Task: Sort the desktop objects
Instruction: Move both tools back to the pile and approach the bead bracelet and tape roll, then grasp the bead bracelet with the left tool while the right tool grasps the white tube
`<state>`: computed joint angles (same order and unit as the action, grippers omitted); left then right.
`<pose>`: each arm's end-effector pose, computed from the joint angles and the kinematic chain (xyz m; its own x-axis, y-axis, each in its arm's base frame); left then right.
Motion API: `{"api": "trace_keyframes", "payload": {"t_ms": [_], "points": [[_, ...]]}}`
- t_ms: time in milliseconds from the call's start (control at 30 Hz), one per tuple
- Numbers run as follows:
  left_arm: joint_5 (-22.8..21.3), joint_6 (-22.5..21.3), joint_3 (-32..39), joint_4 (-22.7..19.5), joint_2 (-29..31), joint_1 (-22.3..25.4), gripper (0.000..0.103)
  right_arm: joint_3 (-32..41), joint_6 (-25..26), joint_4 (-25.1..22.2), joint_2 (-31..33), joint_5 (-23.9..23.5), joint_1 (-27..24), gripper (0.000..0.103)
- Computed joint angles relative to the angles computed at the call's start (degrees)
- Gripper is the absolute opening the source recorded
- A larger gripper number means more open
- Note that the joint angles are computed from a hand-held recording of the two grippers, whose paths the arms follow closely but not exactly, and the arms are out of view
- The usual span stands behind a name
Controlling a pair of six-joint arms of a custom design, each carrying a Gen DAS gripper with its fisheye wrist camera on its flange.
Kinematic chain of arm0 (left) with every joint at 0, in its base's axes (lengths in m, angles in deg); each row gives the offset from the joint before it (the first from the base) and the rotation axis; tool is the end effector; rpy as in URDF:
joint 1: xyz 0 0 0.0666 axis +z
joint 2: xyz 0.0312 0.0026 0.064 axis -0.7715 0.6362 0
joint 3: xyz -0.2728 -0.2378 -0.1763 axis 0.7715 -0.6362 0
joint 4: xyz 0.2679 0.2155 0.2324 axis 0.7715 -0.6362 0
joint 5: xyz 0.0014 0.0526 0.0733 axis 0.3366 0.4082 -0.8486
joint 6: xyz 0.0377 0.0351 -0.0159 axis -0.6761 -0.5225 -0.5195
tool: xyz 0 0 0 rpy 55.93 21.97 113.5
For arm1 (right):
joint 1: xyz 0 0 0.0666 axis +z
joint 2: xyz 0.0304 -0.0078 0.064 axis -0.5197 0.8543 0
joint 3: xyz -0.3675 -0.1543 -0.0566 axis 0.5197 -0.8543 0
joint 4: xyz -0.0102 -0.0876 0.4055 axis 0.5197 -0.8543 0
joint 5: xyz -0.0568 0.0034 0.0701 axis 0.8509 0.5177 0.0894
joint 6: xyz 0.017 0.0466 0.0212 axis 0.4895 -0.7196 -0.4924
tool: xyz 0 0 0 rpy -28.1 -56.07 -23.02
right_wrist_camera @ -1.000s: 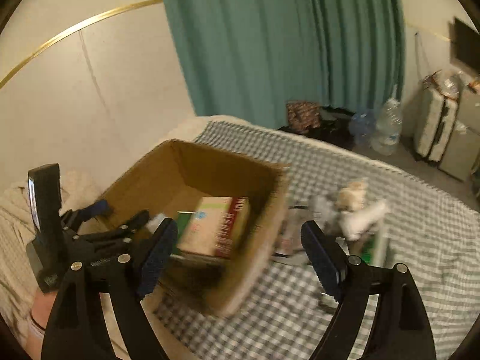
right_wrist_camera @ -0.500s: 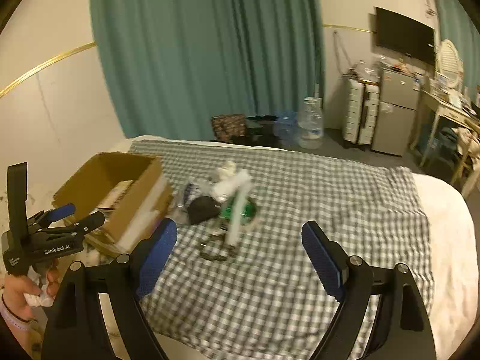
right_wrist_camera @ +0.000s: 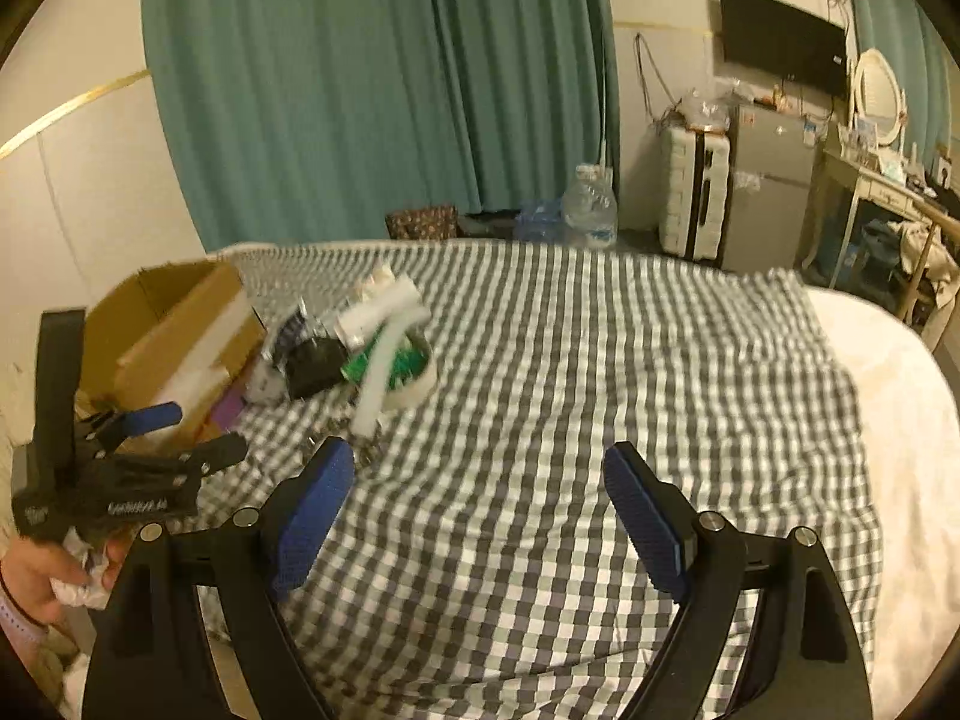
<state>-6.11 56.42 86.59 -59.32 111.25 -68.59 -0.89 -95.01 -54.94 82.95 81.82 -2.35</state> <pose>0.4333 -0.1453 0.5116 -0.7438 0.2593 -0.6161 0.3700 0.9273 -0.0564 0.3496 0.1781 0.5382 -0.6354 0.1557 -0.7563 0.0953 0.9878 0.1233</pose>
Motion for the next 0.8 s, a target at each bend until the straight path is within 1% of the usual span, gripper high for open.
{"api": "trace_keyframes", "payload": {"t_ms": [100, 133, 167, 200, 233, 267, 300, 333, 367, 433, 467, 500, 533, 567, 600, 700, 767, 800], "points": [[-3.27, 0.68, 0.32, 2.13, 2.81, -0.62, 0.103, -1.80, 0.48, 1.00, 1.15, -2.50, -1.47, 0.086], [-4.33, 1.68, 0.33, 2.86, 3.79, -0.86, 0.103, -2.27, 0.66, 1.38, 1.55, -3.49, -2.09, 0.086], [-4.33, 2.60, 0.24, 3.15, 4.50, -0.91, 0.102, -2.66, 0.77, 1.62, 1.95, -4.49, -2.69, 0.086], [-3.12, 3.30, 0.57, 3.10, 5.73, -0.66, 0.099, -2.96, 0.66, 1.77, 2.21, -5.06, -3.00, 0.086], [-2.07, 4.05, 0.84, 2.78, 7.14, -0.70, 0.098, -3.24, 0.75, 2.29, 2.78, -6.78, -3.79, 0.086], [-2.03, 3.94, 0.80, 2.72, 7.80, -0.82, 0.094, -3.57, 0.64, 2.78, 3.05, -7.59, -3.98, 0.086], [-2.66, 3.43, 0.95, 2.08, 8.69, -1.12, 0.086, -3.75, 0.76, 3.16, 3.35, -8.37, -4.39, 0.086], [-4.24, 2.67, 0.92, 1.60, 9.46, -1.51, 0.083, -3.54, 1.07, 3.52, 4.12, -9.15, -4.77, 0.086], [-4.90, 2.09, 0.46, 2.18, 9.54, -1.64, 0.079, -3.20, 1.49, 3.89, 4.79, -9.73, -5.05, 0.086], [-3.89, 2.00, -0.58, 4.21, 9.03, -1.27, 0.075, -2.17, 2.05, 4.99, 6.49, -10.34, -5.03, 0.086], [-3.57, 2.94, -0.51, 4.14, 9.09, -1.04, 0.069, -1.61, 2.36, 5.69, 7.35, -10.89, -5.13, 0.086], [-3.65, 3.12, -0.58, 4.39, 9.01, -0.98, 0.050, -1.00, 2.60, 6.47, 8.28, -11.53, -5.17, 0.086], [-3.67, 2.64, -0.96, 5.03, 8.72, -0.92, 0.039, 0.27, 2.78, 7.29, 9.98, -12.23, -5.05, 0.086], [-3.39, 2.00, -1.13, 5.21, 8.62, -0.87, 0.021, 1.17, 2.88, 7.62, 11.13, -12.43, -4.92, 0.086], [-3.14, 1.57, -1.47, 5.44, 8.44, -0.84, 0.012, 2.36, 3.04, 7.94, 12.63, -12.84, -4.74, 0.086], [-2.06, 2.14, -2.08, 5.89, 8.10, 0.01, 0.012, 5.09, 3.19, 9.06, 16.17, -14.22, -4.01, 0.086], [-2.33, 2.68, -2.31, 6.17, 7.54, 0.58, 0.012, 7.03, 3.11, 9.20, 18.76, -14.73, -3.38, 0.085], [-2.88, 2.65, -2.51, 6.63, 7.14, 0.92, 0.012, 7.45, 2.86, 9.24, 19.39, -14.89, -3.26, 0.081]]}}
